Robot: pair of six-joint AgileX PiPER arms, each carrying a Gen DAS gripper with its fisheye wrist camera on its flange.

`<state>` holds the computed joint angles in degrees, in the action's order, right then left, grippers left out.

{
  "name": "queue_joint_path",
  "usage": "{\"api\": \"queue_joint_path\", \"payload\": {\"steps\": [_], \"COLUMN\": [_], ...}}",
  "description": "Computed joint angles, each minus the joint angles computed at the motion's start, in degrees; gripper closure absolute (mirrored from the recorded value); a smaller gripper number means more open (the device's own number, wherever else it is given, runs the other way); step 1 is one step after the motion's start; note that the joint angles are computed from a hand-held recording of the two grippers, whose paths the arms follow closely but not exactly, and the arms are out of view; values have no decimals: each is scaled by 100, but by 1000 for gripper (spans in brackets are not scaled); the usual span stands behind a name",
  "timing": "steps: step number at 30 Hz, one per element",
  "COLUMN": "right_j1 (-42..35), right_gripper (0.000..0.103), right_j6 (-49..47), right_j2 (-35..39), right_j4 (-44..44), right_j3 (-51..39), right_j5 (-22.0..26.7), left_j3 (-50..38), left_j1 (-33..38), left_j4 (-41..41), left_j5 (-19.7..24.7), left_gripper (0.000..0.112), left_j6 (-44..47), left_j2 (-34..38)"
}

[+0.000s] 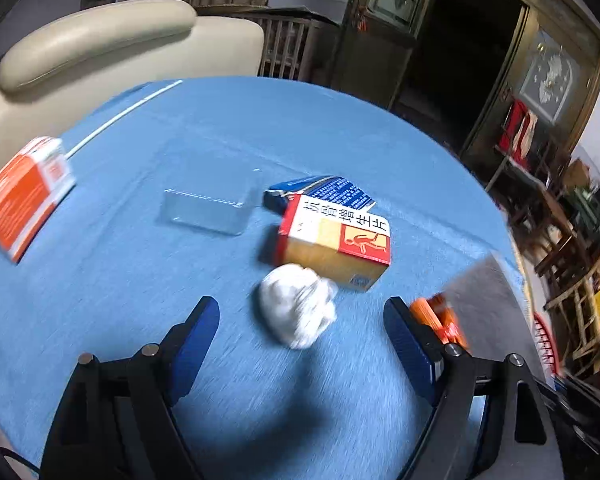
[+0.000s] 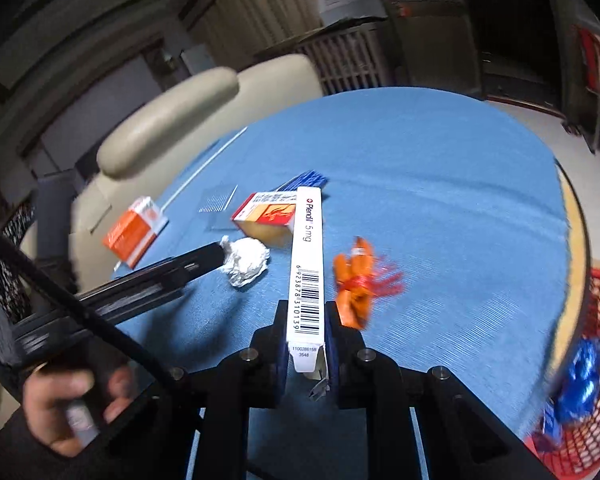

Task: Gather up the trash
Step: 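Grasp the white tissue with the left tool while the right tool grasps the white tube box, then move both tools over the red wastebasket and release the white tube box from the right tool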

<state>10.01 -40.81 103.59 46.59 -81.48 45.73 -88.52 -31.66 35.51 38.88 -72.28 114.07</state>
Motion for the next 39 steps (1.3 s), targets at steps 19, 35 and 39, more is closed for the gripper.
{"api": "queue_joint_path", "payload": {"steps": [19, 35, 39], "right_j1": [-790, -258, -574], "right_gripper": [86, 86, 86], "right_j6": [-252, 201, 76], "right_j2": [-144, -585, -794], "right_j4": [681, -624, -294], "right_j3": [649, 1268, 1227], "right_j5": [-54, -1022, -868], "left_j3": [920, 647, 184], "left_j1": [-513, -764, -881], "left_j4": [608, 558, 446], "left_j5": [-75, 157, 333], "left_gripper": [86, 86, 86], "left_j6": [-383, -208, 76], "left_j2": [-473, -510, -320]}}
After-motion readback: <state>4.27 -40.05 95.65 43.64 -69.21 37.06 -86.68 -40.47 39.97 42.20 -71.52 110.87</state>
